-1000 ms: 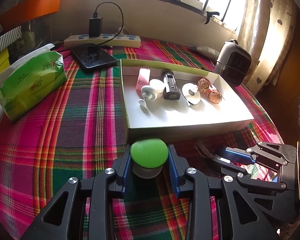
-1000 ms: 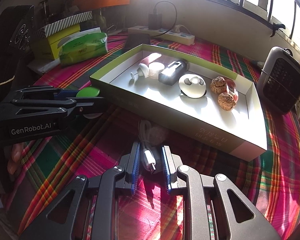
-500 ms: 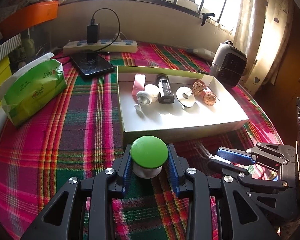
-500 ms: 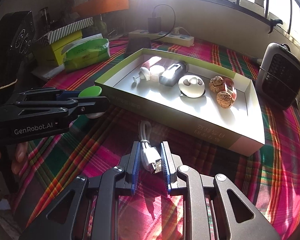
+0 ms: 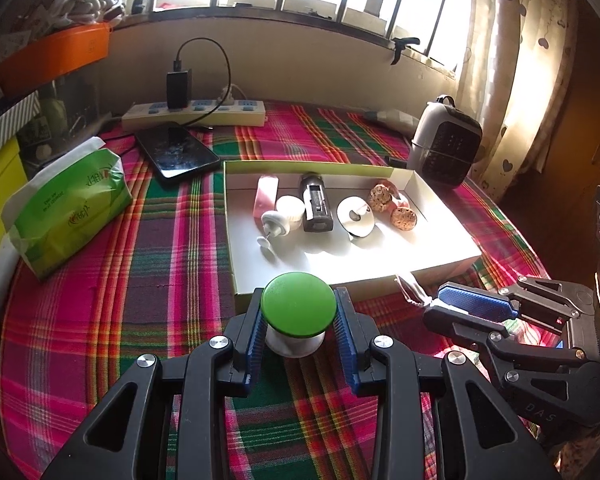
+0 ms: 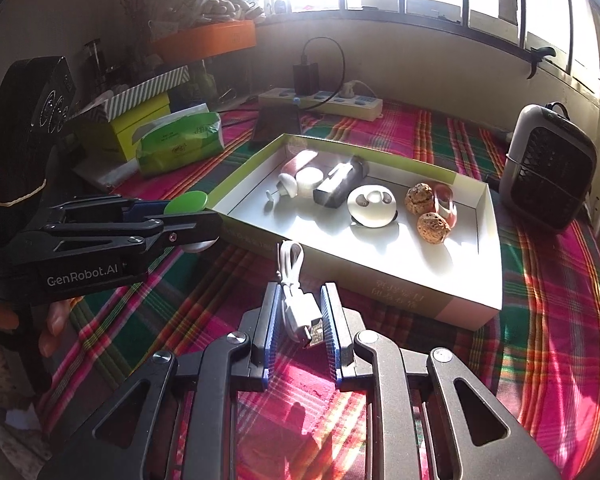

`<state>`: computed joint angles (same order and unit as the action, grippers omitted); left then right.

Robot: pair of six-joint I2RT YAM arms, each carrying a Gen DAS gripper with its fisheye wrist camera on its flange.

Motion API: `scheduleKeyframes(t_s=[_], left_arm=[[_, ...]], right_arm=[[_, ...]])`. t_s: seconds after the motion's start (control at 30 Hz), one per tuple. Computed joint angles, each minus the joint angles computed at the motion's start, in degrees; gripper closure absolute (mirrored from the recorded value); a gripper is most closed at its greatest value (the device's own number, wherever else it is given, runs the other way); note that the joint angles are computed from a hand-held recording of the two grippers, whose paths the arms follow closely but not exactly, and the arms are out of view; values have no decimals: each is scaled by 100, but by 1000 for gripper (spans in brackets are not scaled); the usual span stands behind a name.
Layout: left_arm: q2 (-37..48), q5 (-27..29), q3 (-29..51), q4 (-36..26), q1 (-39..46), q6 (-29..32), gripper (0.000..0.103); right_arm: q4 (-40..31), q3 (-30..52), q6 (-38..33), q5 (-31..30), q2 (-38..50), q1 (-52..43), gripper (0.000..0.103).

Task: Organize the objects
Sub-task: 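Carry the green lamp and white cable over the tray with both grippers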

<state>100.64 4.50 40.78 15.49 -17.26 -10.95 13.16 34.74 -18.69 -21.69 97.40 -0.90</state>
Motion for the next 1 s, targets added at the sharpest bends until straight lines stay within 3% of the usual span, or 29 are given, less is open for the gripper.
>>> scheduleKeyframes(t_s=[0.57,1.0], left_arm=[[623,-12,959,-374,-27,33,73],[1395,-37,1754,-657,9,27,73]], right_arm=[[-384,1188,86,112,802,-65,81],[-1055,2206,-264,29,1610,-1,81]])
